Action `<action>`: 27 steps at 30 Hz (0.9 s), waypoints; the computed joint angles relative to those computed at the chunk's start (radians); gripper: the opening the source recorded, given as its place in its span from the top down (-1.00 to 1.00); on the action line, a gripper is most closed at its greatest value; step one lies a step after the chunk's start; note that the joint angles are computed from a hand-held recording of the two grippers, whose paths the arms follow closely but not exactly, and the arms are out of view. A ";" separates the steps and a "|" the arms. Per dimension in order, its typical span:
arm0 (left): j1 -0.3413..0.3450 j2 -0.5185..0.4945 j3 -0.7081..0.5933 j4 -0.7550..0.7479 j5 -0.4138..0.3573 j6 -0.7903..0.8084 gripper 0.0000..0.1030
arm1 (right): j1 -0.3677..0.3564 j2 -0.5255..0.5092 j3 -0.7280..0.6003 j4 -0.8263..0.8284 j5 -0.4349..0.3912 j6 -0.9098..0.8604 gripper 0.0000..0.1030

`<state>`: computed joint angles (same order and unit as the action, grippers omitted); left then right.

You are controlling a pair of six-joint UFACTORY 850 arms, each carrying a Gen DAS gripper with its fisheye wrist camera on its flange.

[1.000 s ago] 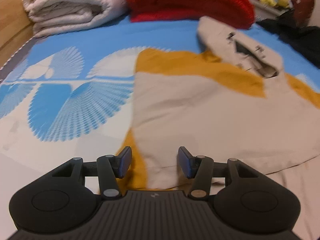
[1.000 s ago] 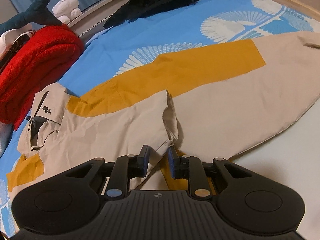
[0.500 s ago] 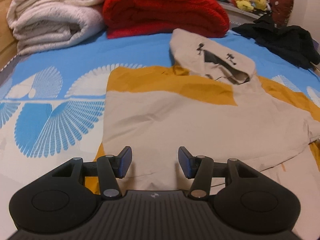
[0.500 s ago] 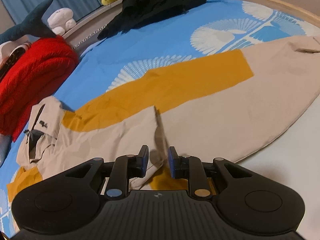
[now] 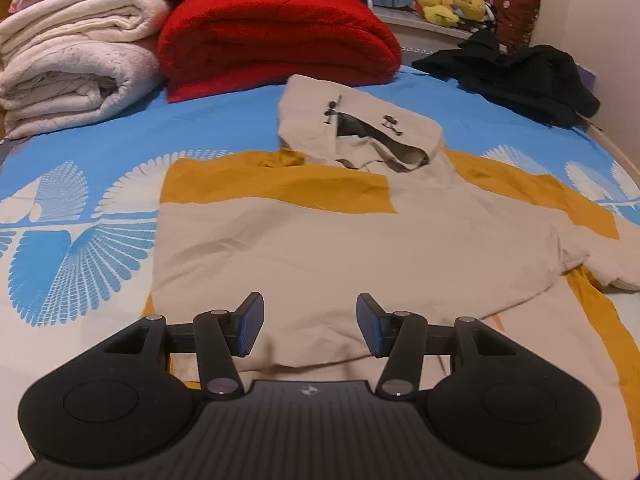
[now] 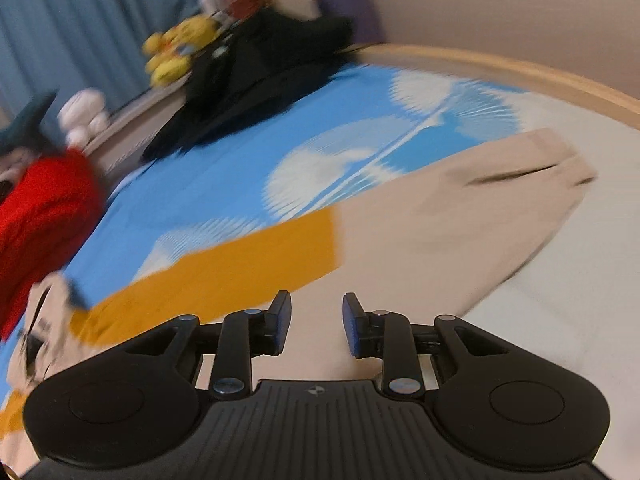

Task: Fold large clothes

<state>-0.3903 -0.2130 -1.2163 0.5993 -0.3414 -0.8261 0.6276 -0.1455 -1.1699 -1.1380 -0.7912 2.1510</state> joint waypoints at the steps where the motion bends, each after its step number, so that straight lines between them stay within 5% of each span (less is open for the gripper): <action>1: -0.004 0.001 0.001 0.004 -0.001 0.000 -0.10 | -0.028 0.035 0.047 -0.014 0.010 0.029 0.42; 5: -0.013 0.001 -0.003 0.016 -0.010 -0.006 -0.10 | -0.126 0.122 0.178 -0.039 0.041 0.136 0.42; 10: -0.014 -0.006 -0.009 0.016 -0.022 0.009 -0.10 | -0.234 0.153 0.284 -0.076 0.178 0.288 0.39; 18: -0.008 -0.006 -0.005 0.006 -0.022 0.039 -0.10 | -0.286 0.136 0.325 -0.311 0.246 0.634 0.39; 20: -0.006 -0.004 -0.003 0.004 -0.021 0.043 -0.10 | -0.285 0.120 0.313 -0.320 0.221 0.647 0.47; 23: 0.000 0.000 0.000 0.004 -0.021 0.044 -0.10 | -0.253 0.088 0.268 -0.248 0.108 0.559 0.92; 27: 0.014 0.014 0.006 0.004 -0.016 0.040 -0.10 | -0.202 0.061 0.188 -0.249 -0.041 0.454 0.97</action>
<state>-0.3766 -0.1994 -1.2100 0.6035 -0.3574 -0.7862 0.4254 -0.0846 -0.9822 -1.3869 -0.8326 2.6050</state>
